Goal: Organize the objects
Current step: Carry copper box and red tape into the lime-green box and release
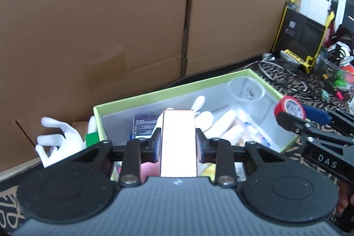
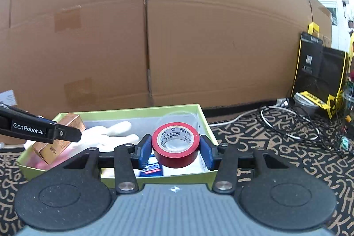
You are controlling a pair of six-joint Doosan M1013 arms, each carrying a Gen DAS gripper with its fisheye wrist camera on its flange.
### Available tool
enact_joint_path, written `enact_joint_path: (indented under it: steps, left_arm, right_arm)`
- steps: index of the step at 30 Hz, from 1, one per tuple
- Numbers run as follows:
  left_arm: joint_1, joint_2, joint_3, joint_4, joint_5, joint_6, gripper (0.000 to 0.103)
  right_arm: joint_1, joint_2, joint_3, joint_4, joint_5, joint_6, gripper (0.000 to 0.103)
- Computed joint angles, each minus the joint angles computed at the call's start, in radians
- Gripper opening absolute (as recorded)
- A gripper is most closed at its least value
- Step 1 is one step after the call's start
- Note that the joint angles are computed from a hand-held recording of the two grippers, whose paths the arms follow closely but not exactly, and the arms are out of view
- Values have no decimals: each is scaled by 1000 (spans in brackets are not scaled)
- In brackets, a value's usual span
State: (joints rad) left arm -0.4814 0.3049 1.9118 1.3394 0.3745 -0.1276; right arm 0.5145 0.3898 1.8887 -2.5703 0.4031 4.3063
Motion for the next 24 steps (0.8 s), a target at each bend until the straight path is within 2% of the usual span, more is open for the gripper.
enact_joint_path:
  steps: [2,3,4,5,6,7,9,11,19,24]
  left_arm:
    - [8,10,-3,6,-16,-4,30]
    - [8,14,-4,26,-17,-17,34]
    - [7,15,-3,65,-17,-46,56]
    - [3,14,4,121,-8,-97,70]
    - [-7,11,17,210,23,-189,95]
    - [-19,6,32,298,69,-279,103]
    - [-37,-9,66,416,126,-376,103]
    - [-44,-27,85,421,130,-370,103]
    - [-66,-120,186,356,112,-411,103]
    - [-79,-180,265,290,142,-431,103]
  right_arm:
    - [-1,9,0,13,6,-8,51]
    - [2,13,1,29,14,-23,51]
    - [5,15,1,49,20,-40,57]
    - [9,12,5,66,28,-51,65]
    - [11,9,12,50,43,-31,68]
    - [13,4,25,17,64,4,73]
    - [19,-4,46,-17,101,45,80]
    - [33,-13,65,-17,136,57,85]
    - [71,-52,112,-143,142,210,92]
    - [95,-65,126,-265,132,316,94]
